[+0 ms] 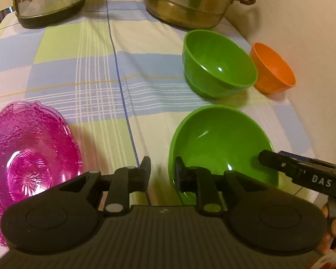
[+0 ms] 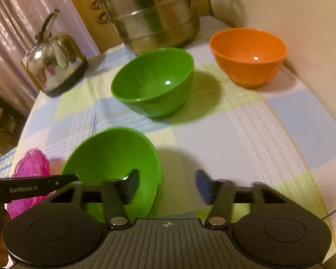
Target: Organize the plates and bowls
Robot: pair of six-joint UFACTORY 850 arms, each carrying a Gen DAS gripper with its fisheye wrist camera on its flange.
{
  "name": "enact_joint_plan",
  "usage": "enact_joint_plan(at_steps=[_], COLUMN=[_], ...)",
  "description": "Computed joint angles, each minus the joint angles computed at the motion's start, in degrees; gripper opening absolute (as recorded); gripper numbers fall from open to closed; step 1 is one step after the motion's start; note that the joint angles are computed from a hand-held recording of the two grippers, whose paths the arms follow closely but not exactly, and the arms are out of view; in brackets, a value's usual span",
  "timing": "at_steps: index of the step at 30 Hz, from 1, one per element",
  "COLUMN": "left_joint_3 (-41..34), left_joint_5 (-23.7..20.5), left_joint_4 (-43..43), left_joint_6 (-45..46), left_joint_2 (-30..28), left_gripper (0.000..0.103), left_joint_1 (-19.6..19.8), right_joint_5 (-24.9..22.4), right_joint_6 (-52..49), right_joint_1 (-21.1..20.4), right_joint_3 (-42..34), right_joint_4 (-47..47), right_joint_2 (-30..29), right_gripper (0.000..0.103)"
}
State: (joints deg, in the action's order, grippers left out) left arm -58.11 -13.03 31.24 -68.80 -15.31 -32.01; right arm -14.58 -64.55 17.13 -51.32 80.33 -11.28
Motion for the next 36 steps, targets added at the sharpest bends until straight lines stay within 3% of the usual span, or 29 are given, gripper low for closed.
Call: enact_joint_plan(at_steps=[5,8,10,18,25,36], left_joint_3=[0.4,-0.1,-0.7,-3.2,-6.4,-16.5], left_joint_5=[-0.1,-0.4,-1.2,-2.5,-4.2,-3.5], left_joint_4=[4.1,4.5,5.6,8.5,9.9,-3.3], left_joint_6=[-4.4,-4.5,-5.4,-6.6,-6.8,9.4], left_joint_2=[1.7,2.1,2.2,2.4,1.0,-6.5], left_gripper=[0.031,0.046,0.063,0.089,0.097,0.097], left_joint_1=[0.1,0.3,0.3,0.8,1.2,4.9], right_joint_5=[-0.5,-0.7,-0.9,-0.8,-1.8,-9.4], right_joint_6=[1.2,2.9,3.5,4.1,4.5,9.6], right_joint_1=[-0.8,-1.2,-1.6,-2.8,-3.9,-8.0], right_joint_3=[0.6,0.8,0.7,0.0,-1.4,-11.7], right_joint_4=[-2.3,-4.2,-5.1,-6.1,-6.4,-9.6], right_joint_2=[1.6,2.6,3.0,3.8,3.3,-4.9], right_gripper=[0.059,0.059,0.059,0.059,0.059,0.059])
